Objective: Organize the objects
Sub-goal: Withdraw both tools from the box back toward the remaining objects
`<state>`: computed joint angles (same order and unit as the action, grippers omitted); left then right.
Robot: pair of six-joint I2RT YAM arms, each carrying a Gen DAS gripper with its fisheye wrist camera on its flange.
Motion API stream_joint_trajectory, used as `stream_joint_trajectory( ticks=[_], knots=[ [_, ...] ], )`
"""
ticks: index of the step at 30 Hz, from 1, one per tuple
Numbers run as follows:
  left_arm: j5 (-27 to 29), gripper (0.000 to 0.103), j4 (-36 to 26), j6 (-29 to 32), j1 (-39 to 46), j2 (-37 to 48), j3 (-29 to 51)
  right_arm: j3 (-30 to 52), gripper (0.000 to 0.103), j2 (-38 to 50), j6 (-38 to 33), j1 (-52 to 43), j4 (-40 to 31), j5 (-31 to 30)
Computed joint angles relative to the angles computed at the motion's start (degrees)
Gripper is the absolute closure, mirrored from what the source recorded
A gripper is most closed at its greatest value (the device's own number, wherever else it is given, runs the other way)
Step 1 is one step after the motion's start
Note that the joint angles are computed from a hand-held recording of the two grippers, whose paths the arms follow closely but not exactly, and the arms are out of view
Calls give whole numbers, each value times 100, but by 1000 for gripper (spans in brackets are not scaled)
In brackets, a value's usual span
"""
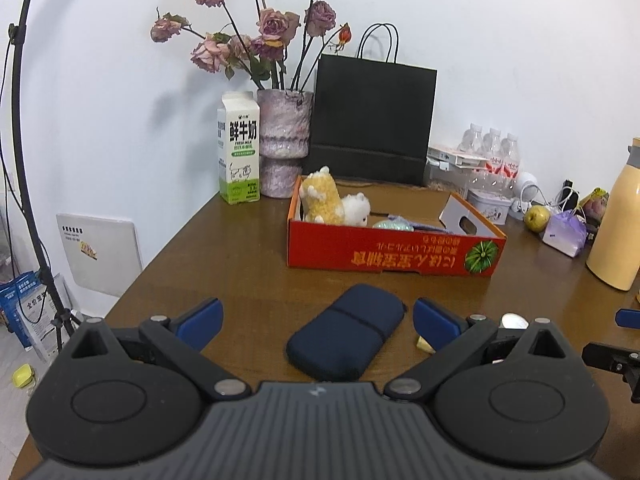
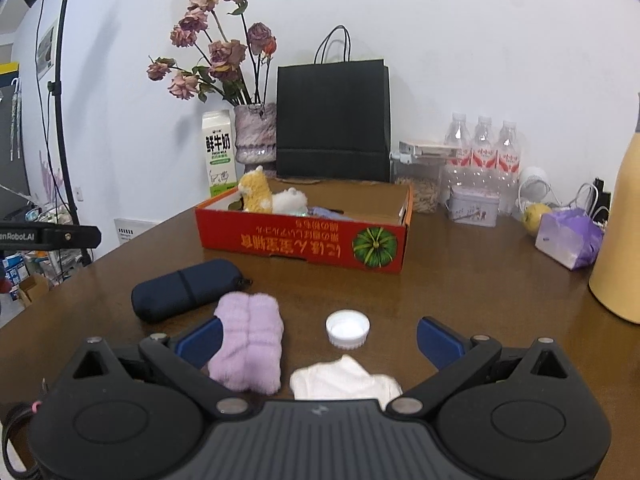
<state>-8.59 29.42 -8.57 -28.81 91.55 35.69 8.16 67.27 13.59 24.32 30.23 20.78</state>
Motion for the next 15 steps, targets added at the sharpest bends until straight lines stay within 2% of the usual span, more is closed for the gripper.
stream_joint_trajectory(
  ticks=[15],
  knots=[
    [-153, 0, -117, -134, -71, -313, -627, -686, 0, -503, 464, 360, -177, 373]
  ],
)
